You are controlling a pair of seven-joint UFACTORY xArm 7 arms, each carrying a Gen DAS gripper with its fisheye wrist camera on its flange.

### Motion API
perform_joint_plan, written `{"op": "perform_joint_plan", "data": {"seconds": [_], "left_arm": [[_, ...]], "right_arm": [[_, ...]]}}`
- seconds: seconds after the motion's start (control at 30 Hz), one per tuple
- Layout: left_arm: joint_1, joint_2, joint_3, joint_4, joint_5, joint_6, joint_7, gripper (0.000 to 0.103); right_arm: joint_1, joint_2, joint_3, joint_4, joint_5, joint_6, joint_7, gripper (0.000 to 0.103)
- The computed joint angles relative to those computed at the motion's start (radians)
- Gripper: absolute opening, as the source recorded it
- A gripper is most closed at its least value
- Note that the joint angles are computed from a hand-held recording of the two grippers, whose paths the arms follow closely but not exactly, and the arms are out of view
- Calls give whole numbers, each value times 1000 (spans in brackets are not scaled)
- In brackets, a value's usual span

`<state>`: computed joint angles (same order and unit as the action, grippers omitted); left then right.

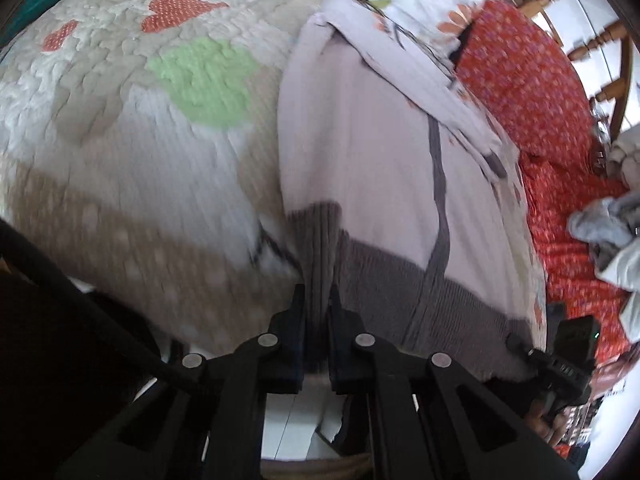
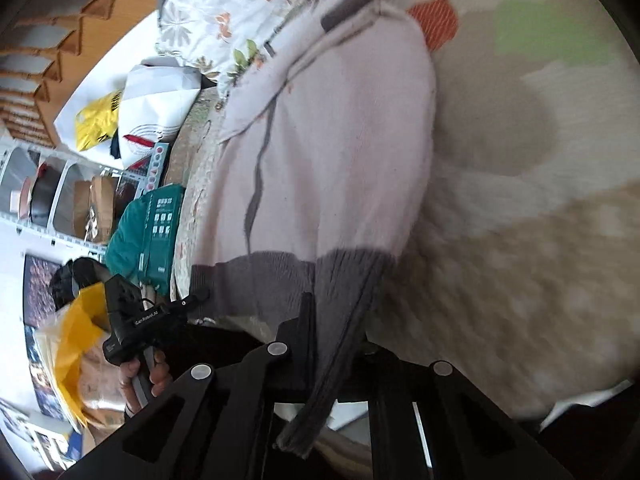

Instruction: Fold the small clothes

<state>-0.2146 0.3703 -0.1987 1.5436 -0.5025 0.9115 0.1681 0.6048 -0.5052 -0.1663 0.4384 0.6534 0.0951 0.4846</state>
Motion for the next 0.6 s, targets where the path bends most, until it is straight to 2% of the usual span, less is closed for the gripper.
{"op": "perform_joint_plan", "data": {"seconds": [0.07, 0.13, 0.17, 0.23, 0.33, 0.4, 0.47, 0.57, 0.6], "left_arm": [[-13, -25, 5, -41, 23, 4, -23, 8], [-11, -15, 2, -41, 18, 53, -32, 8], [-5, -10, -2, -38, 5, 88, -33, 9], [2, -24, -6, -43, -13, 117, -15, 13], [4, -77, -1, -70, -19, 92, 50, 26], [-6, -98, 6, -63, -4, 44, 75, 44], [-18, -90, 10, -28, 11, 0, 79, 55], [-53, -4, 10, 124, 73, -39, 49, 59], [-66, 41, 6, 197, 93, -53, 42, 64]], "right_arm": [[-127, -70, 99, -35, -77, 84, 73, 4], [-187, -103, 135, -60, -125, 136, 115, 6], [-199, -103, 139, -61, -136, 152, 132, 10], [-243, -119, 162, -62, -174, 201, 171, 10], [-307, -172, 193, -60, -253, 263, 202, 11], [-361, -220, 216, -65, -311, 305, 230, 14], [-424, -236, 231, -42, -376, 351, 254, 15], [-497, -196, 235, 32, -463, 391, 261, 15], [-515, -177, 234, 59, -489, 400, 256, 17]]}}
